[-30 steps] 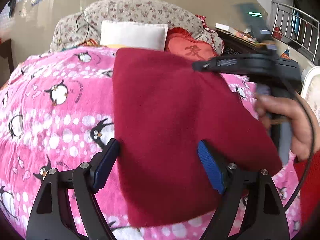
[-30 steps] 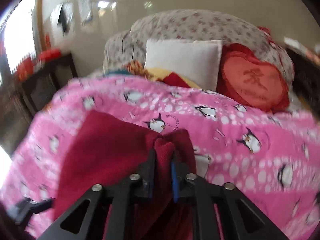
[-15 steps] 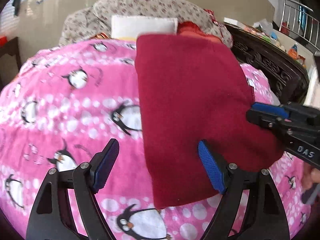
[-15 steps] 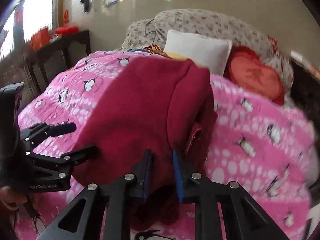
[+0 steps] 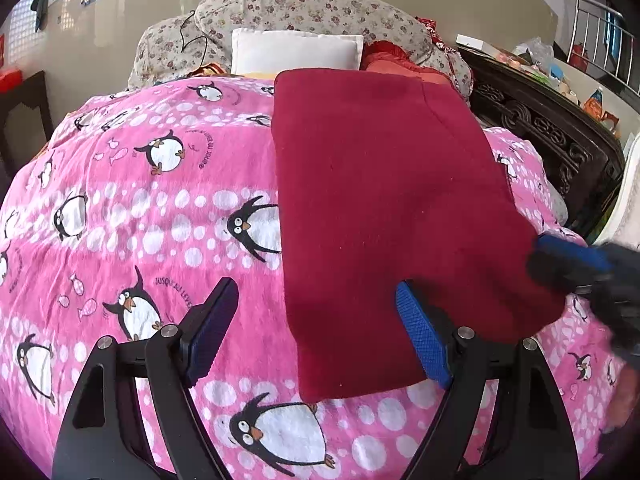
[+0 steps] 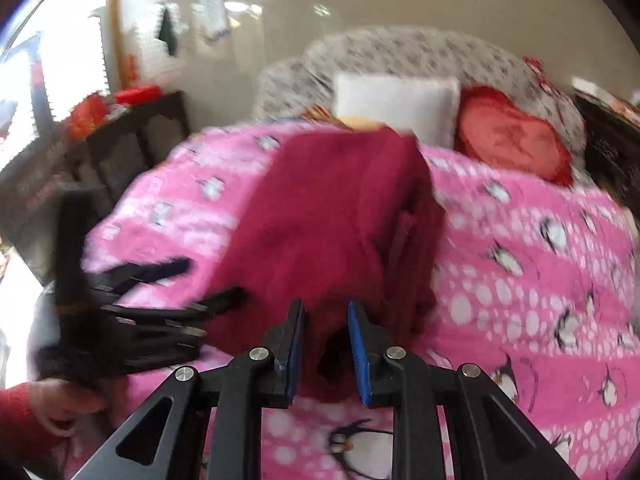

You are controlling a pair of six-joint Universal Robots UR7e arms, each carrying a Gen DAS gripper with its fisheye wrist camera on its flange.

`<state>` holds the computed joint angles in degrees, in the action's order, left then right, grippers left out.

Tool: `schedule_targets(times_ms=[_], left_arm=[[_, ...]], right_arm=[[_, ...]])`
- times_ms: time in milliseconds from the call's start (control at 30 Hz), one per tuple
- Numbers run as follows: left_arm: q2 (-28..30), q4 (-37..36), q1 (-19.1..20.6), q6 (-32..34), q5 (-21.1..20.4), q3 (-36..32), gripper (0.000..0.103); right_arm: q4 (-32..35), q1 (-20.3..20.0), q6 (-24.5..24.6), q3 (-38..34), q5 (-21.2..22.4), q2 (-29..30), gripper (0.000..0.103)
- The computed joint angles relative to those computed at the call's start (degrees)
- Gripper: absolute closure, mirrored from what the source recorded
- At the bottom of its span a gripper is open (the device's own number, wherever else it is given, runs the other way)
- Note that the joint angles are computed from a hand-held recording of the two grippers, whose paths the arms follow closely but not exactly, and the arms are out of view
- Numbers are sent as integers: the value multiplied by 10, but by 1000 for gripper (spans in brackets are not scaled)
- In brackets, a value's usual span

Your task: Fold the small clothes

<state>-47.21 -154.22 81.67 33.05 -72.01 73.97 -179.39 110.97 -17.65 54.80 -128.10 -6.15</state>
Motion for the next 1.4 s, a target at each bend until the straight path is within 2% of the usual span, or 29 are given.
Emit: schedule_targets(times_ms=[33,67,133,200,233,267,400,467,567,633,700,800,900,967,1033,1067,1133,1300,1400], left_arm=[[0,1,0,-2,0,0,21],[-1,4,0,-4,1,0,21],[-3,10,0,-7,1,-2,21],[-4,12,0,-5,0,-6,21],[-3,15,0,-5,1,-9,21],[-2,26,1,-9,-1,-18,21],[5,71,14,-37,-47,-65,21],[23,129,21,-63,-71,-116,21],[65,241,31,-93,-103,-208,21],[90,294,37,-110,-126,-259,21],[103,318,41,-113,-150,-281,20],[121,329,40,-103,-160,-297,14],[137,342,41,-102,-177,-318,10],[139,348,39,-93,-181,-321,14],[140,376,38,-85,-195,-333,30],[132,370,35,-82,-191,-323,36],[116,373,31,-66,-190,-309,42],[33,375,23,-47,-173,-229,42],[-33,354,26,-47,-158,-152,42]], right_arm=[[14,-5,16,-4,-7,1,82],[24,-11,34,3,3,-4,81],[1,-14,46,29,32,-19,80],[-34,-12,39,52,58,-32,70],[-49,-11,35,55,59,-34,54],[-70,-10,30,56,59,-34,42],[-87,-20,51,43,83,-35,33],[-79,-30,62,23,96,-30,22],[-17,-47,99,-23,103,-17,22],[10,-58,108,-43,124,-11,22],[29,-67,110,-58,154,-6,21],[55,-78,123,-95,169,12,20],[52,-87,135,-117,196,26,20],[43,-88,130,-120,204,29,40],[26,-85,128,-106,204,24,50],[21,-82,129,-99,202,19,53],[8,-73,131,-77,202,8,54],[-18,-46,152,9,213,-34,54],[-36,-28,154,50,218,-42,54]])
